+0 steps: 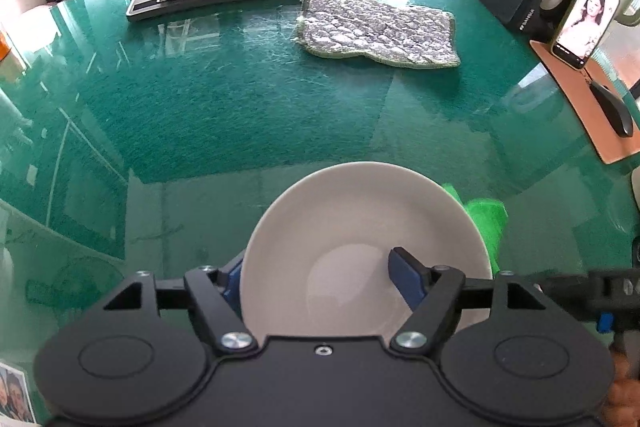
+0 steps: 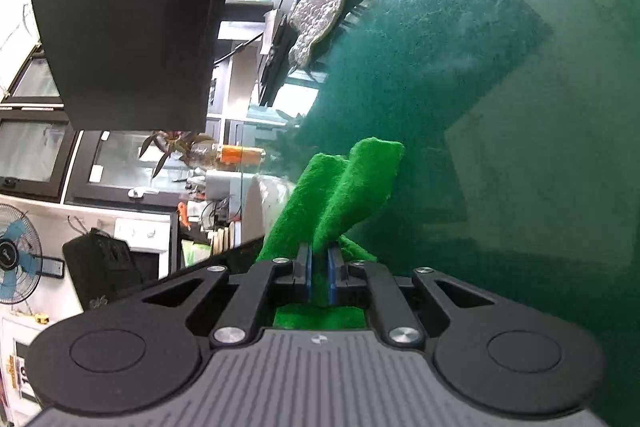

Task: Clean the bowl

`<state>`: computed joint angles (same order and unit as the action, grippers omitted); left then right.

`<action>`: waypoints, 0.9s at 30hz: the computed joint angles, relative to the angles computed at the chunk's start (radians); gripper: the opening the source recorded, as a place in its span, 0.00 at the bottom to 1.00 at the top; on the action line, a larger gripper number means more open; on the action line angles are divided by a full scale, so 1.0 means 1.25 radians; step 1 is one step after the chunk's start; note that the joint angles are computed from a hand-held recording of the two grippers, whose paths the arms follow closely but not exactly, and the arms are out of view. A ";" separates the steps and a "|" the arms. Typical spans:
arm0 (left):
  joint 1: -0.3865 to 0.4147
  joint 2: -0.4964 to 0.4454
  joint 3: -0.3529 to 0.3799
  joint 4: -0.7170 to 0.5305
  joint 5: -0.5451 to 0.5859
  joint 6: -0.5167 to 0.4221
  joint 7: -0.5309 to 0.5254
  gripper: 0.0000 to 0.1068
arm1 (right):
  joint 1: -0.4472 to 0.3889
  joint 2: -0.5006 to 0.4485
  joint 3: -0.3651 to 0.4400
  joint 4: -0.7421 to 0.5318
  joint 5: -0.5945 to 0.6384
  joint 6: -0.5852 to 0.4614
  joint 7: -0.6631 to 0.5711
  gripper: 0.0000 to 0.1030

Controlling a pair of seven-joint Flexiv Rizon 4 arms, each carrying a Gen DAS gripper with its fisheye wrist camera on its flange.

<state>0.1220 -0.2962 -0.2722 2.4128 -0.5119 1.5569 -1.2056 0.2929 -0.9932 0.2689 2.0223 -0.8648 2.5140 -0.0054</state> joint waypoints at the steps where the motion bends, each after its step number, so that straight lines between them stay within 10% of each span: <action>1: -0.001 0.000 0.003 -0.002 0.002 -0.005 0.000 0.67 | 0.003 -0.005 -0.001 -0.011 0.010 -0.004 0.002 0.08; 7: 0.010 0.000 -0.008 -0.005 -0.011 -0.016 0.031 0.68 | 0.017 -0.026 -0.006 -0.058 0.029 -0.009 0.012 0.08; 16: 0.173 -0.017 -0.184 0.016 -0.052 0.014 0.206 0.72 | 0.002 -0.033 -0.009 -0.041 -0.016 0.032 0.044 0.09; 27: 0.156 -0.034 -0.148 -0.006 -0.034 -0.004 0.231 0.90 | 0.015 -0.055 -0.028 -0.097 -0.036 0.019 0.094 0.07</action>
<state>0.3166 -0.3393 -0.4574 2.4056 -0.5549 1.5514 -0.9172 0.3118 -1.0620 0.2341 1.9007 -0.9097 2.5382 0.1122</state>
